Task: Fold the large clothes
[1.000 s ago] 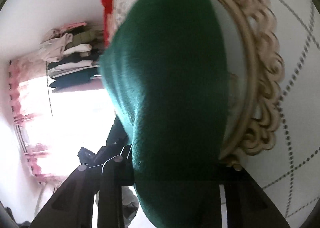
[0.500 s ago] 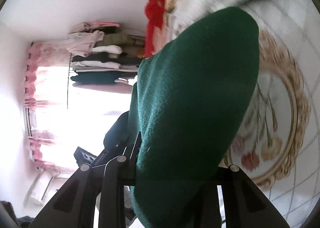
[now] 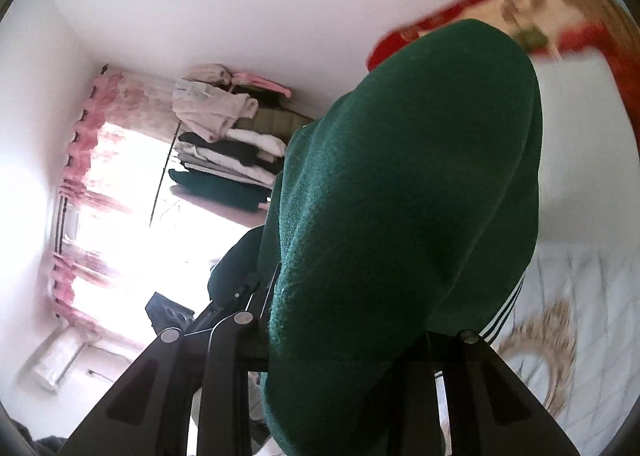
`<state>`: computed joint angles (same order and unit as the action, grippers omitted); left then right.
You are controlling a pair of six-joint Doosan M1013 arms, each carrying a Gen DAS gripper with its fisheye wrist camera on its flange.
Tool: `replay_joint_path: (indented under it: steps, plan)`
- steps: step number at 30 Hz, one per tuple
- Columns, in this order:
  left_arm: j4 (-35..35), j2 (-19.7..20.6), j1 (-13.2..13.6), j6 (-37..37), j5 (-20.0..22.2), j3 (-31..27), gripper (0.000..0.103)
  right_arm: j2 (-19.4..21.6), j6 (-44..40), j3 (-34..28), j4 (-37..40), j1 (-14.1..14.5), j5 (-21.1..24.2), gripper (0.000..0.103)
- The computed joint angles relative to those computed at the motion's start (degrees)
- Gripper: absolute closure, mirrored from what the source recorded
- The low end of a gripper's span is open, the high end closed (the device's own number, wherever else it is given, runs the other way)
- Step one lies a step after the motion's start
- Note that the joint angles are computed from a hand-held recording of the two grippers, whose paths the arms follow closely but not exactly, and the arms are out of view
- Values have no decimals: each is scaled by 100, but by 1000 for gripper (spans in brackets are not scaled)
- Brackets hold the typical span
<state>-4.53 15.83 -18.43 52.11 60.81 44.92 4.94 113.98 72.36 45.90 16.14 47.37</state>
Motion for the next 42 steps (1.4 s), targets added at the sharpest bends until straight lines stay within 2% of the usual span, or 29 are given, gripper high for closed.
replay_joint_path:
  steps: [4,8,11,12,15,17,20,23,25,26,27,28,29,30,32,34,35,39,42]
  plan:
    - [-152,877,26,231,306,-1528,91,452,-92,-915,-44,-402,393,73]
    - [-374,1821,-66,488,676,-2972,91,634,-337,-1132,83,-834,418,73]
    - [-587,2152,-174,582,762,-3175,91,571,-645,-754,301,-1209,299,73]
    - [-708,2186,-231,684,771,-2968,91,519,-756,-535,372,-1330,260,73]
    - [-988,1952,-330,1001,474,-1733,90,338,-867,270,370,-1641,180,73]
    - [-1091,1833,-387,1182,354,-1047,89,245,-856,725,379,-1753,46,73]
    - [-1237,1633,-396,1426,132,-339,84,118,-1124,1367,588,-1886,-184,72]
    - [-1285,1462,-370,1533,13,33,75,53,-1494,1686,767,-1854,-294,69]
    - [-1449,1396,-295,1583,82,163,67,60,-1361,1667,435,-1774,-191,65]
    - [-1475,1405,-281,1573,165,139,61,55,-1242,1644,213,-1748,-140,59]
    - [-1594,1380,-260,1605,242,170,60,48,-1052,1652,-42,-1701,-118,51]
    - [-1670,1366,-226,1647,329,172,54,53,-768,1621,-362,-1614,-80,48]
    - [-1535,1402,-299,1576,438,56,40,58,-470,1565,-613,-1592,-1,41]
    - [-1253,1359,-383,1523,550,17,33,69,-117,1468,-942,-1559,131,35]
    - [-964,1331,-498,1531,720,-71,10,120,353,1220,-1533,-1459,474,31]
    - [-369,1226,-608,1566,931,-81,2,174,853,911,-2510,-1270,926,24]
    - [-58,1187,-685,1605,1008,-88,1,217,1065,717,-3011,-1151,1221,18]
    - [1034,1009,-939,1788,1527,-115,0,462,1908,-82,-5184,-465,2783,12]
    - [1437,945,-1039,1969,1853,-217,0,632,2233,-500,-6114,7,3901,12]
